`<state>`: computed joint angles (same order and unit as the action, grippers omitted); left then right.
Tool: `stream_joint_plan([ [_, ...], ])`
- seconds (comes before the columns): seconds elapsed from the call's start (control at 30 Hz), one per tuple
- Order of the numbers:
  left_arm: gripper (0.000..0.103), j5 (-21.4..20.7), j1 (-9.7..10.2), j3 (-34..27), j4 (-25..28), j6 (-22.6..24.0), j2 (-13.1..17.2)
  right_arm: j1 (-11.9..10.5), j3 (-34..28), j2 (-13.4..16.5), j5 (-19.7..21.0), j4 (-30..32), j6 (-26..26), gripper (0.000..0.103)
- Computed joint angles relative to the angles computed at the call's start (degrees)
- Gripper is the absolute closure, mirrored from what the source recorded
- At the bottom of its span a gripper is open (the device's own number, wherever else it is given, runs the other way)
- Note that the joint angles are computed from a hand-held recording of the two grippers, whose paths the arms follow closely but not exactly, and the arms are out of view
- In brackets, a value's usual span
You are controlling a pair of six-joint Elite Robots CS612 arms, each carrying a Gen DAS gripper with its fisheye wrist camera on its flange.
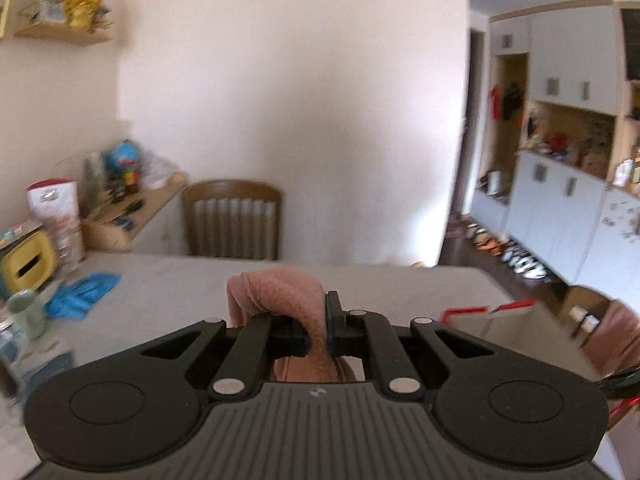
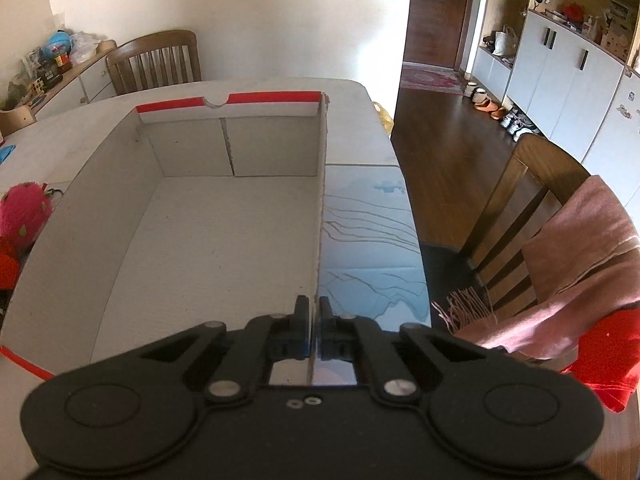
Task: Organize objects
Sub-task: 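Lift the pink fleece cloth with the left gripper and carry it over the box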
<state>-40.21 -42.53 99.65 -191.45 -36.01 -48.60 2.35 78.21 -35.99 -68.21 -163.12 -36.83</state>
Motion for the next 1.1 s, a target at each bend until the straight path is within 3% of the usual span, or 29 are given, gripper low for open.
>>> stream_joint_plan([
  [0.27,0.097,-9.98,0.70,-7.93,-6.36,8.86,3.39,-0.10,-0.22,-0.06,0.20,0.79,-0.57,0.101],
  [0.5,0.097,-19.50,1.44,-15.17,-5.73,13.78,6.57,0.16,-0.27,-0.13,-0.63,0.82,-0.52,0.101],
  [0.77,0.097,-30.45,2.66,-23.77,1.24,13.83,11.09,0.27,-0.25,-0.17,-0.76,0.97,-1.01,0.101],
  [1.1,0.097,-42.07,4.07,-32.91,14.44,9.34,17.84,0.13,-0.53,-0.11,-0.45,1.74,-1.90,0.100],
])
